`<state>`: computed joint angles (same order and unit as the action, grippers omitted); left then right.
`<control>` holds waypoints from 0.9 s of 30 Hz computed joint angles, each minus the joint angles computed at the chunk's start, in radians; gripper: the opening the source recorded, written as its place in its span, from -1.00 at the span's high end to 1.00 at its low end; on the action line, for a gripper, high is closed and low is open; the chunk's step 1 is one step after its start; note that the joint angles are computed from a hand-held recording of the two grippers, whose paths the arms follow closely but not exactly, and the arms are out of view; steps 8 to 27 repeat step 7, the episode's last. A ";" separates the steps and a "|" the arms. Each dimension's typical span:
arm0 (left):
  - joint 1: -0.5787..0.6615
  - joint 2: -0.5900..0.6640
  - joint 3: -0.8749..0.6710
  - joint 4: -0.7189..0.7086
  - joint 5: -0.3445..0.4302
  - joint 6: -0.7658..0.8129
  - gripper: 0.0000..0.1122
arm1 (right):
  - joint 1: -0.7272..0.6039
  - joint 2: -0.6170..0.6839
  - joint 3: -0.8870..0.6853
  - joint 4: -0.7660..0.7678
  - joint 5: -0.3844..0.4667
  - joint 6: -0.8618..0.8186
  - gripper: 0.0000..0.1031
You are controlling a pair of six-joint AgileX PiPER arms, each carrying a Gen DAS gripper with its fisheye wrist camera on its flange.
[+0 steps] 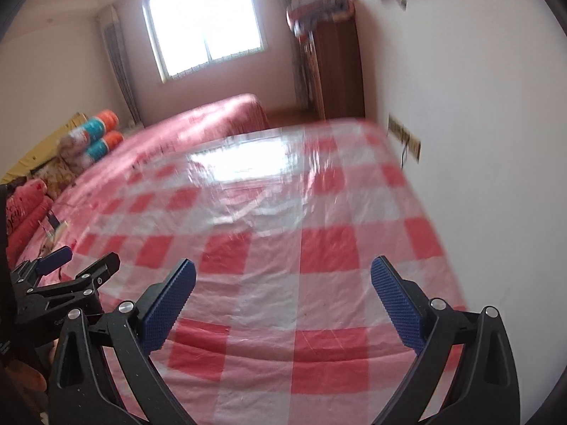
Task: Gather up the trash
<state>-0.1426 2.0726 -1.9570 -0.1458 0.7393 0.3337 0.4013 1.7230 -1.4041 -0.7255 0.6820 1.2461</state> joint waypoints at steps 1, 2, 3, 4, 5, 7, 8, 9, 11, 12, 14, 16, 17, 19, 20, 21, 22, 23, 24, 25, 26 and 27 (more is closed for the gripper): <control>-0.006 0.046 -0.066 0.027 0.048 -0.027 -0.76 | -0.014 0.029 -0.028 0.050 0.003 -0.047 -0.90; -0.012 0.088 -0.130 0.051 0.095 -0.051 -0.76 | -0.028 0.067 -0.067 0.109 0.017 -0.102 -0.90; -0.017 0.114 -0.166 0.066 0.120 -0.065 -0.76 | -0.038 0.102 -0.105 0.153 0.039 -0.141 -0.90; -0.021 0.148 -0.214 0.083 0.147 -0.081 -0.76 | -0.046 0.126 -0.127 0.180 0.051 -0.164 -0.90; -0.024 0.164 -0.234 0.096 0.157 -0.093 -0.76 | -0.054 0.151 -0.153 0.211 0.059 -0.190 -0.90; -0.031 0.212 -0.298 0.121 0.195 -0.114 -0.76 | -0.062 0.184 -0.186 0.253 0.069 -0.222 -0.90; -0.031 0.212 -0.298 0.121 0.195 -0.114 -0.76 | -0.062 0.184 -0.186 0.253 0.069 -0.222 -0.90; -0.031 0.212 -0.298 0.121 0.195 -0.114 -0.76 | -0.062 0.184 -0.186 0.253 0.069 -0.222 -0.90; -0.031 0.212 -0.298 0.121 0.195 -0.114 -0.76 | -0.062 0.184 -0.186 0.253 0.069 -0.222 -0.90; -0.031 0.212 -0.298 0.121 0.195 -0.114 -0.76 | -0.062 0.184 -0.186 0.253 0.069 -0.222 -0.90; -0.031 0.212 -0.298 0.121 0.195 -0.114 -0.76 | -0.062 0.184 -0.186 0.253 0.069 -0.222 -0.90; -0.031 0.212 -0.298 0.121 0.195 -0.114 -0.76 | -0.062 0.184 -0.186 0.253 0.069 -0.222 -0.90; -0.031 0.212 -0.298 0.121 0.195 -0.114 -0.76 | -0.062 0.184 -0.186 0.253 0.069 -0.222 -0.90; -0.031 0.212 -0.298 0.121 0.195 -0.114 -0.76 | -0.062 0.184 -0.186 0.253 0.069 -0.222 -0.90; -0.031 0.212 -0.298 0.121 0.195 -0.114 -0.76 | -0.062 0.184 -0.186 0.253 0.069 -0.222 -0.90; -0.031 0.212 -0.298 0.121 0.195 -0.114 -0.76 | -0.062 0.184 -0.186 0.253 0.069 -0.222 -0.90; -0.031 0.212 -0.298 0.121 0.195 -0.114 -0.76 | -0.062 0.184 -0.186 0.253 0.069 -0.222 -0.90; -0.031 0.212 -0.298 0.121 0.195 -0.114 -0.76 | -0.062 0.184 -0.186 0.253 0.069 -0.222 -0.90; -0.031 0.212 -0.298 0.121 0.195 -0.114 -0.76 | -0.062 0.184 -0.186 0.253 0.069 -0.222 -0.90; -0.031 0.212 -0.298 0.121 0.195 -0.114 -0.76 | -0.062 0.184 -0.186 0.253 0.069 -0.222 -0.90; -0.031 0.212 -0.298 0.121 0.195 -0.114 -0.76 | -0.062 0.184 -0.186 0.253 0.069 -0.222 -0.90; -0.031 0.212 -0.298 0.121 0.195 -0.114 -0.76 | -0.062 0.184 -0.186 0.253 0.069 -0.222 -0.90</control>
